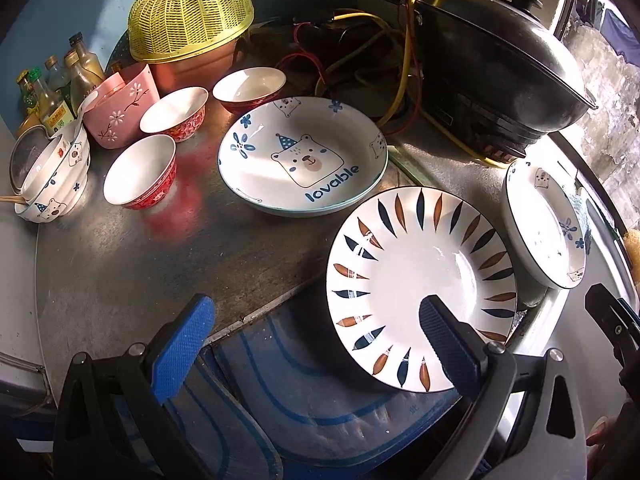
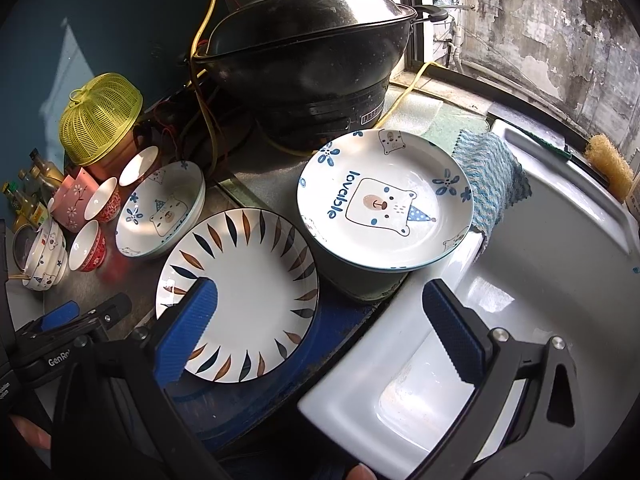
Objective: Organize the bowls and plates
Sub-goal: 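Move the right gripper toward the leaf-pattern white plate on the stack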
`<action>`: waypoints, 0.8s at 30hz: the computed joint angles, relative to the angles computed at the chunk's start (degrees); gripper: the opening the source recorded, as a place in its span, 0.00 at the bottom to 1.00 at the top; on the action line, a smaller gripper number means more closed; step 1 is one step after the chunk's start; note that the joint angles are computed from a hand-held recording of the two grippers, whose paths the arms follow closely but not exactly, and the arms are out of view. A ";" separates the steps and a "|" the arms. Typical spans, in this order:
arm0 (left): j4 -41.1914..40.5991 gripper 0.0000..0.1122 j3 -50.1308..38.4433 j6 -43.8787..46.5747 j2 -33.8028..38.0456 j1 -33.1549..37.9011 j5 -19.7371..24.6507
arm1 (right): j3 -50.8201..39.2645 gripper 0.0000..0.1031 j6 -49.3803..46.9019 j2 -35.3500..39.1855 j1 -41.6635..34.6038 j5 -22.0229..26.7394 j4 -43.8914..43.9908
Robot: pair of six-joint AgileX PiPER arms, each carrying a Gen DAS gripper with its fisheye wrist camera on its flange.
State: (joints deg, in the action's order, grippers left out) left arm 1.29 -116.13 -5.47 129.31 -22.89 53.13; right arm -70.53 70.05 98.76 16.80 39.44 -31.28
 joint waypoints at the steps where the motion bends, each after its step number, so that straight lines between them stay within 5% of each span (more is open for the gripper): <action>1: 0.10 0.91 -0.17 -0.11 0.13 -0.06 0.16 | 0.07 1.00 -0.06 0.00 -0.04 -0.08 0.10; 24: 0.72 0.92 -3.72 1.41 2.37 0.05 2.08 | -0.89 1.00 -1.23 0.84 -0.62 -0.18 1.50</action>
State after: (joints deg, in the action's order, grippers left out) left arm 2.02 -119.85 -4.06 131.67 -22.84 55.21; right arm -71.41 68.82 99.59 16.18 39.26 -29.78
